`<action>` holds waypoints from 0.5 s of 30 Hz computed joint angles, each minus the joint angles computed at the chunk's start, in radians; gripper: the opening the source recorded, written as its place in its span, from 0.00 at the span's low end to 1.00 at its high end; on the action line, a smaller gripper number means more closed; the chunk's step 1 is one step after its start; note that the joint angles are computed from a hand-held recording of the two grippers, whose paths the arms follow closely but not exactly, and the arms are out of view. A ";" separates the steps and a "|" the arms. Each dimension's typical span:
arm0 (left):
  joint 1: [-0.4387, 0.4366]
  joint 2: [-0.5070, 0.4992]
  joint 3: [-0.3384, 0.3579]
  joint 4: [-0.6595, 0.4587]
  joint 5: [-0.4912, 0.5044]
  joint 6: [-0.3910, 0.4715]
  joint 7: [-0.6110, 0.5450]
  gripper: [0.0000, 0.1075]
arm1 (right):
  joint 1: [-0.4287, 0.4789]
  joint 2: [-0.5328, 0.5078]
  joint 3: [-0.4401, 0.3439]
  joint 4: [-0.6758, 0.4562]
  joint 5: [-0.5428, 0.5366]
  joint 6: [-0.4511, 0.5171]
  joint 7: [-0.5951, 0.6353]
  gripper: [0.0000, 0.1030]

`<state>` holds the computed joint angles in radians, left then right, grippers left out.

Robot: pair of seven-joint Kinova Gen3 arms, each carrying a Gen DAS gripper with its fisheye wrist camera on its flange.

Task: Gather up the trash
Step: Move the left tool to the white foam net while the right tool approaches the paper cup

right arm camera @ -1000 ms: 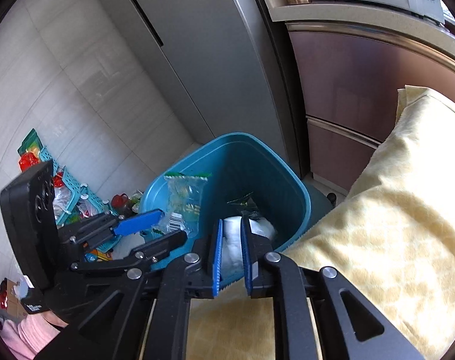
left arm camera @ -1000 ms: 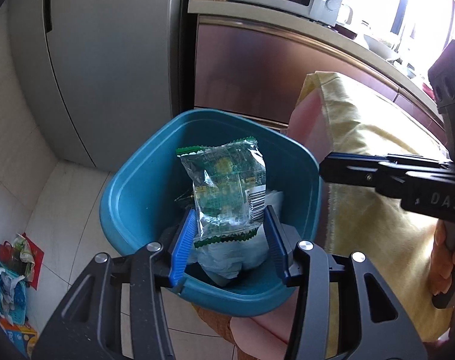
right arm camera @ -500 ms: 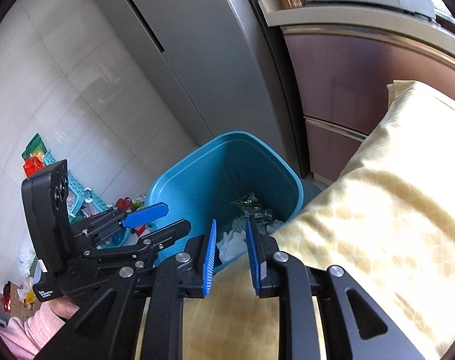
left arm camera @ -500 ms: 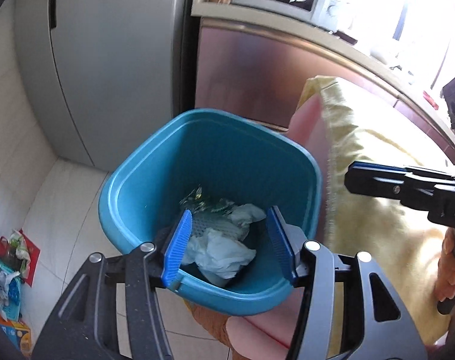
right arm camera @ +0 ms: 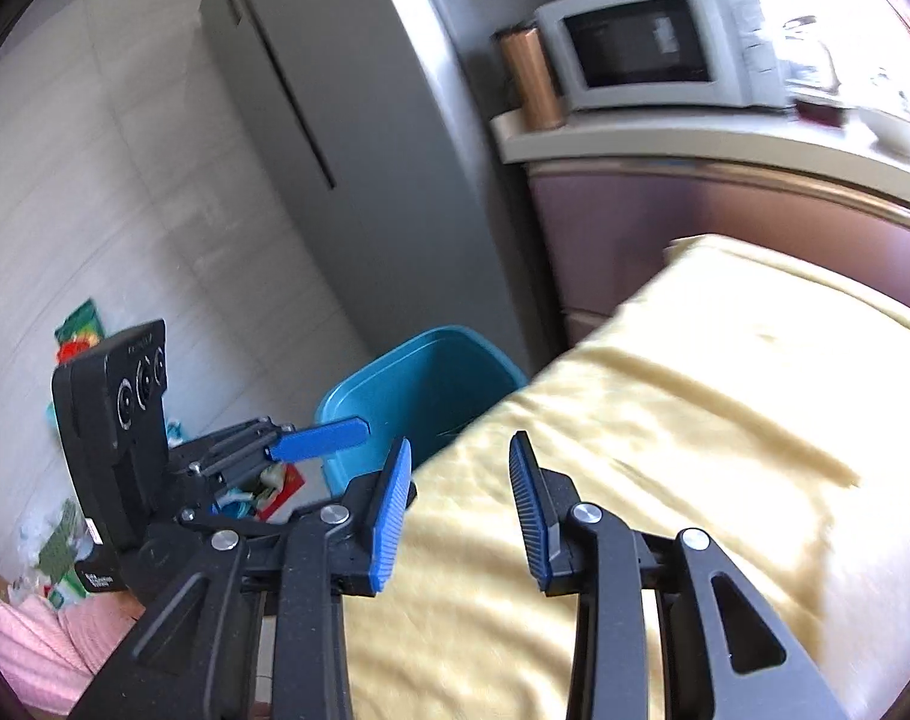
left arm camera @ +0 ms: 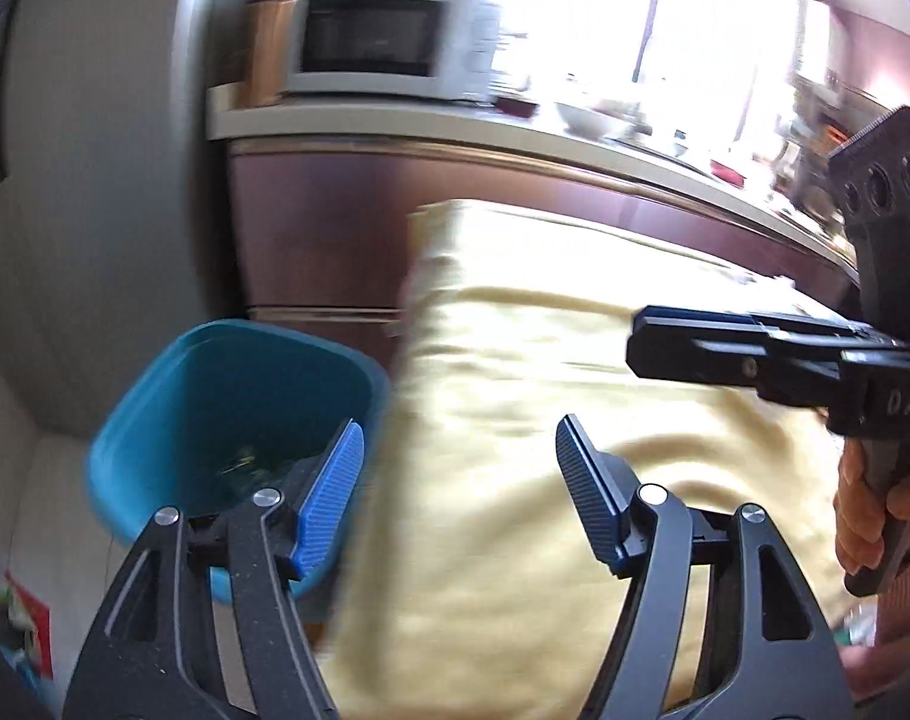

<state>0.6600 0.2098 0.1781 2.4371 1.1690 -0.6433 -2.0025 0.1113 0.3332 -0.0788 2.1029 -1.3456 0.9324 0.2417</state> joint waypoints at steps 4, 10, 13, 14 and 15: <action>0.009 0.035 0.009 -0.068 -0.066 0.041 -0.021 0.63 | 0.081 -0.022 0.045 0.043 -0.028 0.047 0.053 0.31; 0.048 0.101 -0.010 -0.185 -0.128 0.118 -0.060 0.65 | 0.195 -0.038 0.129 0.079 -0.052 0.089 0.097 0.31; 0.092 0.141 -0.026 -0.255 -0.110 0.151 -0.107 0.70 | 0.246 -0.022 0.157 0.073 -0.069 0.096 0.095 0.31; 0.099 0.153 -0.029 -0.277 -0.116 0.168 -0.118 0.70 | 0.259 -0.014 0.163 0.066 -0.075 0.094 0.086 0.31; 0.108 0.165 -0.038 -0.297 -0.111 0.183 -0.132 0.70 | 0.268 -0.007 0.166 0.055 -0.080 0.092 0.072 0.31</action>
<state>0.7677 0.3745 0.1404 2.1405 1.0578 -0.4604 -2.1349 0.3796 0.3265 0.0872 2.1582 -1.4254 1.0245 0.3136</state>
